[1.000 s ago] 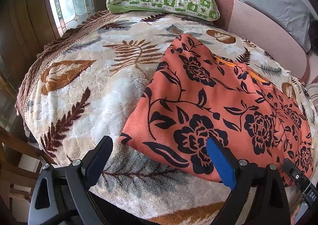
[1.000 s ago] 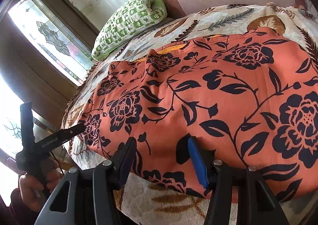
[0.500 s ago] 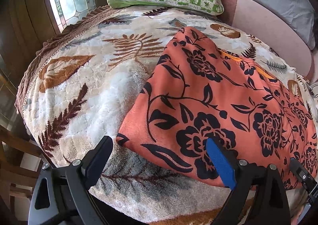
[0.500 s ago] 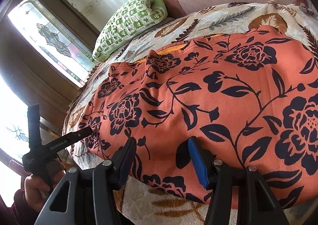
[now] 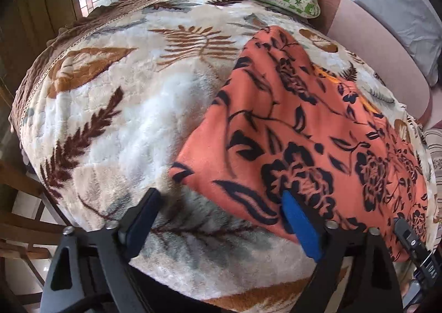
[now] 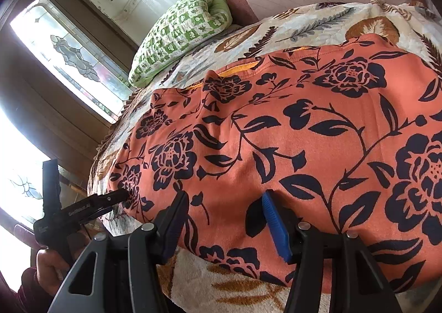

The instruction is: Fold small clothes

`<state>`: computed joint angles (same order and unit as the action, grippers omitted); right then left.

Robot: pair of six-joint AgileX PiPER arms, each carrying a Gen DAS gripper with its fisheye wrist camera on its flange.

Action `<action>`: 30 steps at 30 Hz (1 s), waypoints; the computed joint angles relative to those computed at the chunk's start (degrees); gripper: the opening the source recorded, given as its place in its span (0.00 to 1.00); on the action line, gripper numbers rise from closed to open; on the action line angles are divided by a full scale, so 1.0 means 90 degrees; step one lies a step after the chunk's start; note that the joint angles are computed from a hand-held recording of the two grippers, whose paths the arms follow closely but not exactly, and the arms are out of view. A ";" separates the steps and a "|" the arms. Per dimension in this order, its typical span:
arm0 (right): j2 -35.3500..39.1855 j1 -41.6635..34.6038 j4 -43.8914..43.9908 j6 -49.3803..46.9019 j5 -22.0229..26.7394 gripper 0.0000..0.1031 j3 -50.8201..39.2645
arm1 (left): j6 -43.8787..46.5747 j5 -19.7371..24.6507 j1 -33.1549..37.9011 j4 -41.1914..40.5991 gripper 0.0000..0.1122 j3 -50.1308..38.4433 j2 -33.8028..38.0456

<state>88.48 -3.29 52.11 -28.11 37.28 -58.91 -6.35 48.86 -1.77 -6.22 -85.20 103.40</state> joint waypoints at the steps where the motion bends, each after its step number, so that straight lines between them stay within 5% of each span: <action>1: -0.0008 0.0009 -0.0004 -0.0018 -0.0014 0.58 0.0009 | -0.0009 -0.0056 -0.0060 0.0046 0.70 -0.0003 -0.0006; 7: -0.0002 0.0024 0.0014 -0.0092 -0.0066 0.58 0.0027 | -0.0467 -0.0277 -0.0412 0.0815 0.61 -0.0143 0.0023; 30: -0.0027 0.0119 -0.0033 -0.0244 -0.0270 0.58 0.0087 | -0.0675 -0.0166 -0.0496 0.1146 0.69 -0.0492 0.0368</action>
<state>88.24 -2.21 51.81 -30.31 34.85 -58.13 -12.43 47.37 -6.23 4.09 -89.63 106.71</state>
